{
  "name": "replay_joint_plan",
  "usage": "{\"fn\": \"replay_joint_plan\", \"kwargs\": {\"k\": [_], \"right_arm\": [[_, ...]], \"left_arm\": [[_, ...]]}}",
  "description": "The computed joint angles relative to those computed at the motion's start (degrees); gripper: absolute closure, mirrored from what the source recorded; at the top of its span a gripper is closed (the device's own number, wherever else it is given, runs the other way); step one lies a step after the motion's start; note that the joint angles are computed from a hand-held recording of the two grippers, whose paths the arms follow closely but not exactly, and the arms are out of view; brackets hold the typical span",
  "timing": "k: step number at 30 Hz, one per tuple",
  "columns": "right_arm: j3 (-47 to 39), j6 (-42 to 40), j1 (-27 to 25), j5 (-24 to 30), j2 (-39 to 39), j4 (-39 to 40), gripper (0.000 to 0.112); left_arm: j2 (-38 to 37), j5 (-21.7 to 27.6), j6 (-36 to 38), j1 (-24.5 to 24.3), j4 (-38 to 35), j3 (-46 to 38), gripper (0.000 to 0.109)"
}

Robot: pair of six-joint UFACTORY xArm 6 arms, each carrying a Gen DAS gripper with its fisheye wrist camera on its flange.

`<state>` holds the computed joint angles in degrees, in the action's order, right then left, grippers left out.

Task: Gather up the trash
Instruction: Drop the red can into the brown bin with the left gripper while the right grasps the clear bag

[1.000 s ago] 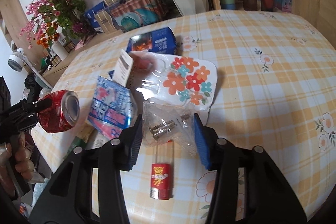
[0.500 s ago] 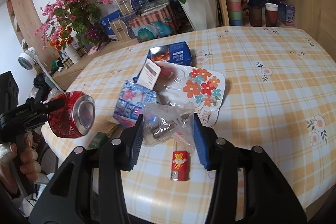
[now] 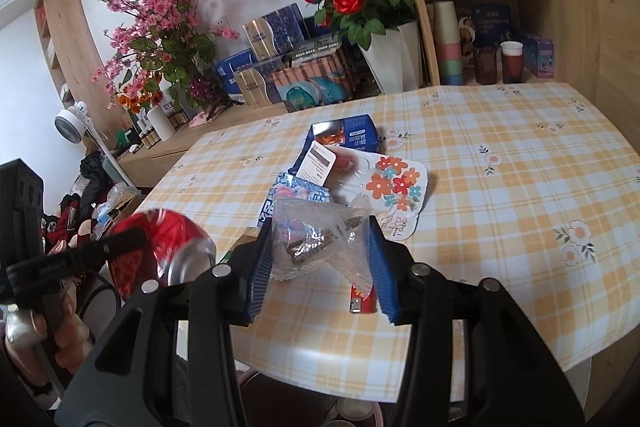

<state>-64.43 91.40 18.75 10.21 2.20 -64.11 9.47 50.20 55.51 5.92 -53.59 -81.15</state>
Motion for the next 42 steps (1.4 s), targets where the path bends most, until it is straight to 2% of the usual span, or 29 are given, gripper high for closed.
{"fn": "replay_joint_plan", "kwargs": {"k": [9, 22, 23, 26, 31, 36, 39, 42], "right_arm": [[3.6, 5.4, 3.2, 3.1, -4.6, -6.0, 0.066], [6.4, 9.3, 5.3, 4.0, -8.1, -9.5, 0.066], [6.6, 9.3, 5.4, 4.1, -8.2, -9.6, 0.066], [7.3, 10.1, 6.1, 4.4, -8.8, -10.1, 0.066], [7.9, 11.4, 7.1, 4.8, -9.2, -11.4, 0.066], [8.0, 10.8, 8.7, 6.7, -9.9, -13.0, 0.066], [7.9, 10.3, 9.5, 7.6, -10.2, -13.6, 0.066], [7.4, 9.7, 10.3, 8.3, -10.2, -14.6, 0.066]], "left_arm": [[-7.0, 0.9, 3.9, 0.2, 0.6, 10.0, 0.066], [-10.5, 2.5, 4.6, -0.1, 3.7, 16.5, 0.066], [-10.7, 2.6, 4.5, -0.2, 4.2, 16.7, 0.064], [-11.3, 3.8, 5.4, 0.6, 2.8, 16.9, 0.046], [-13.4, 0.8, 6.9, 1.3, 1.1, 17.6, 0.037], [-16.2, -3.4, 8.8, 2.9, -4.9, 17.9, 0.012], [-18.4, -9.4, 11.4, 2.3, -7.4, 18.7, 0.012], [-19.8, -20.8, 15.2, -0.2, -9.5, 20.4, 0.012]]}}
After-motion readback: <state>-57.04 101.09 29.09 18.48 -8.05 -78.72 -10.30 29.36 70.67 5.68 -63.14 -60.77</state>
